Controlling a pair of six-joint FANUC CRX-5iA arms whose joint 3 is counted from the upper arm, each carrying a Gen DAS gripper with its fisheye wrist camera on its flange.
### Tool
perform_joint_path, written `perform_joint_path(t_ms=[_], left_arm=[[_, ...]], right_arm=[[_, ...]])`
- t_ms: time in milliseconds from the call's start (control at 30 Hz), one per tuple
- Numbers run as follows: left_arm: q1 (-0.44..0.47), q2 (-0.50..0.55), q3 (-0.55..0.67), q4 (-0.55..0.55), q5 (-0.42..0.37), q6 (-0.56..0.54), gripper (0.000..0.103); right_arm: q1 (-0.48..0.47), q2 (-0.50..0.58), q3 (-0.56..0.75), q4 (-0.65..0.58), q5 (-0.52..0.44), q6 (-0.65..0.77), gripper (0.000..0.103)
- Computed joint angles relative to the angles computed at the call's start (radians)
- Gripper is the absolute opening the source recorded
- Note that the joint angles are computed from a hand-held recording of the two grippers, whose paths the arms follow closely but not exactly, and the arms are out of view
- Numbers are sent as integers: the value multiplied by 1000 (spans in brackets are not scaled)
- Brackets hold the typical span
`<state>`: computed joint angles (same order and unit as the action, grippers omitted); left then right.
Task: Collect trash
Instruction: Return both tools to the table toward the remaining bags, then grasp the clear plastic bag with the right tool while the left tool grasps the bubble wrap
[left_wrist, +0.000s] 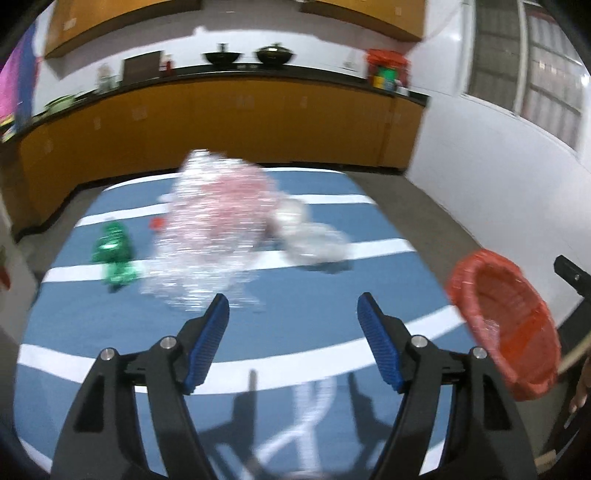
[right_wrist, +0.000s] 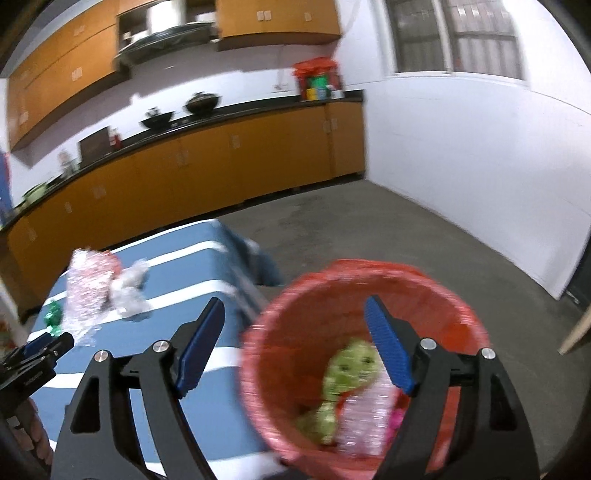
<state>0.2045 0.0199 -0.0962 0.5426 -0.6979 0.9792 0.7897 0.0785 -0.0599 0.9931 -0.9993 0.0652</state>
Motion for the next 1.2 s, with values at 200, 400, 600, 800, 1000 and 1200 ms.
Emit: perform_joint_path(t_ms=[200,400,600,800,1000,1200], left_arm=[[103,-1,-2,-33,25,23,72],[170,9,-2,-33,55,31,72],[200,49,33,-34,48,52,72],[197,84,60,-11,59,42,72],[173,120,88,12,62,4,72],[130,168,146,16,41,9,72]], right_arm=[[12,130,159,-47,67,140,74],[11,303,398,-173,105,363,68],[-1,461,631,-315,70,561,66],[-24,651,933,-440,-64,693,66],[-38,757,1127,-528,-188,786,66],[-49,760,1153,-599,-233,833,40]])
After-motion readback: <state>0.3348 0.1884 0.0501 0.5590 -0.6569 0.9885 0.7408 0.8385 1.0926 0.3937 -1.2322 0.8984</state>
